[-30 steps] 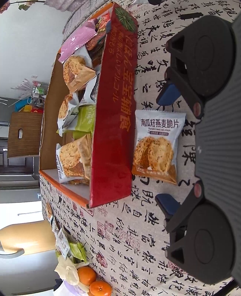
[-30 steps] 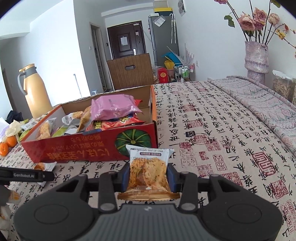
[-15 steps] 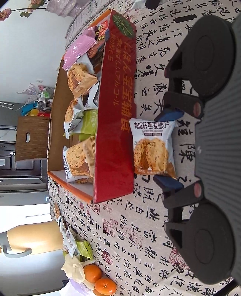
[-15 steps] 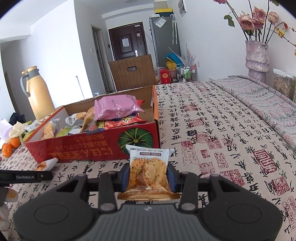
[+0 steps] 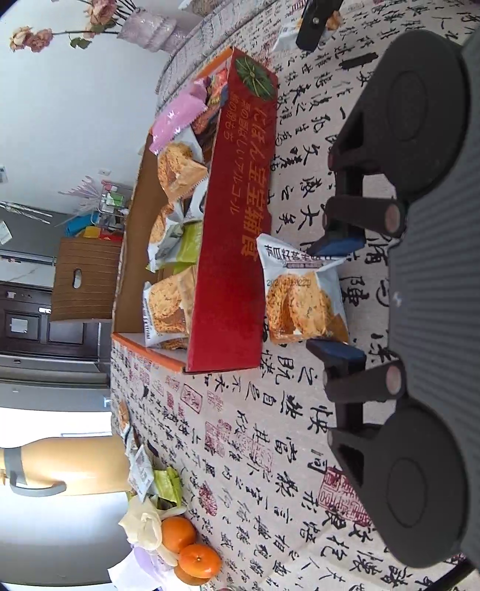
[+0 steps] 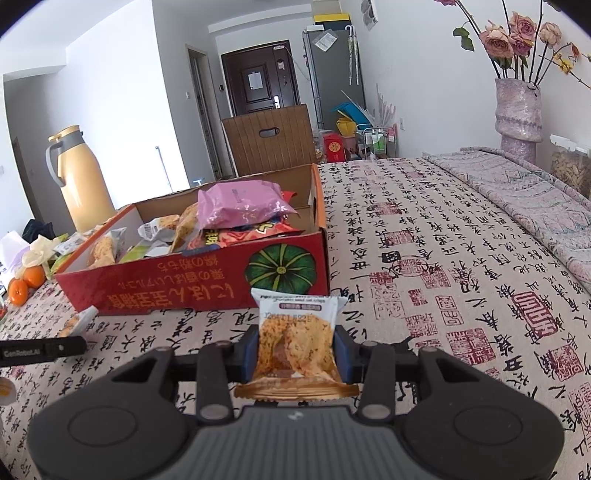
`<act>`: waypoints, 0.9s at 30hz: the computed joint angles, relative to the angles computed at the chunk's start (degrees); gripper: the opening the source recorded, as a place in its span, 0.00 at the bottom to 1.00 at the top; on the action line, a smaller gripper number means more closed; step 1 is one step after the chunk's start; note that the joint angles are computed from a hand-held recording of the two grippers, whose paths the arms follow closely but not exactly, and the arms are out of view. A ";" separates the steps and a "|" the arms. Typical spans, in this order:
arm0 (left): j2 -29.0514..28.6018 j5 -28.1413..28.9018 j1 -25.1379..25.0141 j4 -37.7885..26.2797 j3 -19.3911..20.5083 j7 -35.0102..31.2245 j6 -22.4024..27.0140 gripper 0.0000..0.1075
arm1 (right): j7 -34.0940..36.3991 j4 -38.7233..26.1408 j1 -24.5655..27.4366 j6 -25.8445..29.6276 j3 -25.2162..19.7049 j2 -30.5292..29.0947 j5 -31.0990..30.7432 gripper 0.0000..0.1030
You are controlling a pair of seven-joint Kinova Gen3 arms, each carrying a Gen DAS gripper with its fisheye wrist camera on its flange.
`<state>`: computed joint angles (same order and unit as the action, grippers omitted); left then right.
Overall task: Organize snacks
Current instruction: 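Grasp the last cookie packet with the left tool while the right tool carries its packet over the box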
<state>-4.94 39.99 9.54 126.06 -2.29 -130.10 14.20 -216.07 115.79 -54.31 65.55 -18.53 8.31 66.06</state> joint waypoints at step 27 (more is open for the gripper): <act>-1.15 5.61 18.14 -5.97 -10.41 -6.57 -8.84 0.44 | 9.02 -8.06 2.23 -2.08 2.56 1.49 10.31 0.39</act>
